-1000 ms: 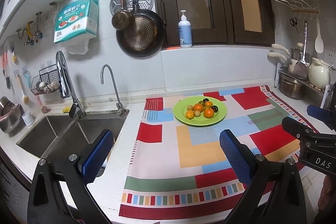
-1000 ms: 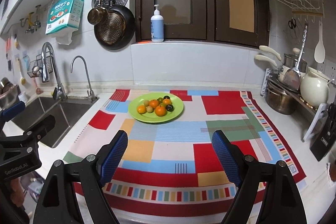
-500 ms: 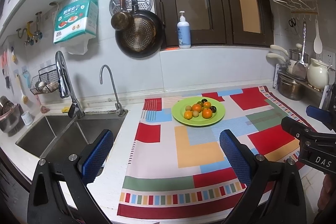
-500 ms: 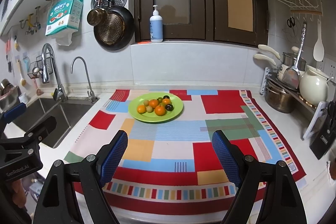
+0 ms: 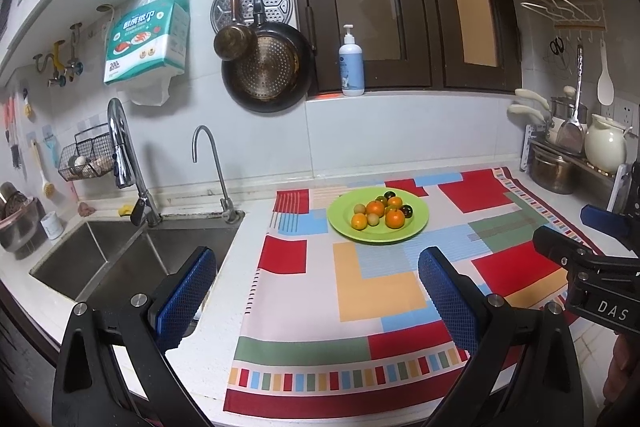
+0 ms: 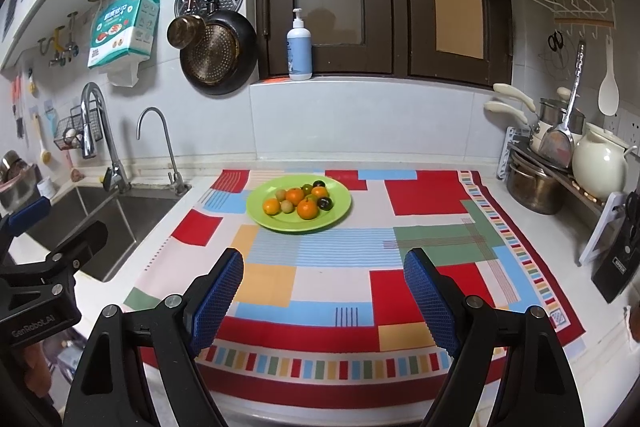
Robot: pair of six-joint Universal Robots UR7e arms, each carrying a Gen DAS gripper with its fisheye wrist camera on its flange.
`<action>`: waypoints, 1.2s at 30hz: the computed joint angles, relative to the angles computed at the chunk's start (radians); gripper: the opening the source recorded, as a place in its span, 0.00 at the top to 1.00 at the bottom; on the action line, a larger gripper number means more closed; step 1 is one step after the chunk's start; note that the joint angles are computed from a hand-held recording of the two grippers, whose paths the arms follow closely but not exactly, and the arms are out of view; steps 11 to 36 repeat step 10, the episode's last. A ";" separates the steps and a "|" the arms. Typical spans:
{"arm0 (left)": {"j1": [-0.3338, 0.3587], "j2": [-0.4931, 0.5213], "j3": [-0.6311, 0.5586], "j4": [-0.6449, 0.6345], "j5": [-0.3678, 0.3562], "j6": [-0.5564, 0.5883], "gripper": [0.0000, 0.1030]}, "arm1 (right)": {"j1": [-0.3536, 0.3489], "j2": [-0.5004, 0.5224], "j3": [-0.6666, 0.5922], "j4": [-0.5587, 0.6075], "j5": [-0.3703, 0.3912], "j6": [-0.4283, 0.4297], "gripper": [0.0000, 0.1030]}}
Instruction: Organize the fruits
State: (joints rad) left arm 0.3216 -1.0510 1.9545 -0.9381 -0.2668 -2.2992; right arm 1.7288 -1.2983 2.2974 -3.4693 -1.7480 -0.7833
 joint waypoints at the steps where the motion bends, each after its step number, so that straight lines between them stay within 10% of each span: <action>1: 0.000 0.001 -0.001 0.002 0.000 -0.002 0.00 | 0.001 0.000 0.000 0.002 -0.001 0.001 0.19; 36: 0.002 -0.006 0.009 -0.039 -0.002 0.025 0.00 | 0.003 -0.001 0.000 0.005 -0.003 0.003 0.19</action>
